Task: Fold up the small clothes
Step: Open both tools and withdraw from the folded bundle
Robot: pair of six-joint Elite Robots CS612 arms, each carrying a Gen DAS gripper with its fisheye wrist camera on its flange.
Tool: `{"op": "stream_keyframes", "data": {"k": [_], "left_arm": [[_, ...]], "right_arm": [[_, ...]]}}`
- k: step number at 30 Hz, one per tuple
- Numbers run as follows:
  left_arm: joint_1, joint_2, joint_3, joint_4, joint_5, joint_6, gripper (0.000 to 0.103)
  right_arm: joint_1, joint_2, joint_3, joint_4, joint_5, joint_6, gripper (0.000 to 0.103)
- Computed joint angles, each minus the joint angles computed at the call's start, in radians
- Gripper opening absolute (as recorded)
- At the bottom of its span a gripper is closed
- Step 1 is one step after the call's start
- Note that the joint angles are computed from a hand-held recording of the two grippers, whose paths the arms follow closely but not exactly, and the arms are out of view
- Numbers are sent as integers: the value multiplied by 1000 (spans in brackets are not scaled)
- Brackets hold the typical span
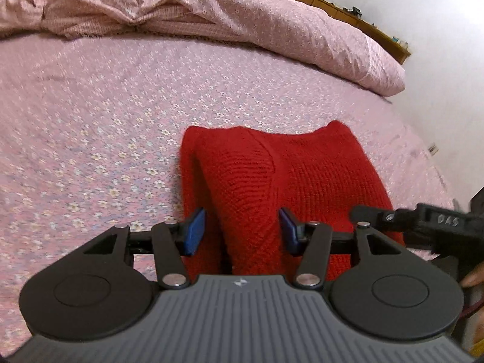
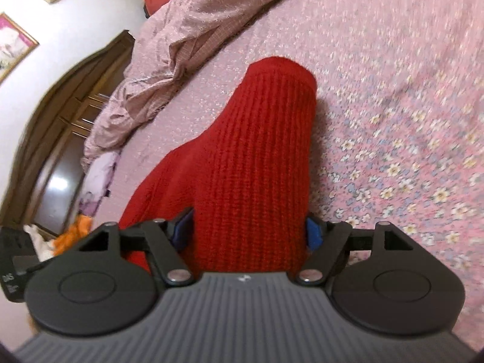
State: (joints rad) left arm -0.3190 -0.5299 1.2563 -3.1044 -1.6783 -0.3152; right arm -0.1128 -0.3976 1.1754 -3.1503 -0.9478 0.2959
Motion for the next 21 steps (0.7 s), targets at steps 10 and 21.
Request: {"op": "stream_keyframes", "data": {"k": [10,21], "left_arm": [[-22,-74,94,33,105,45,59],[-31,-42,78,39,168,85,68]], "right_arm": [[22,-109,187,-149,-164,-141,74],[68,-80,180,-166,-333,-286,77]]}}
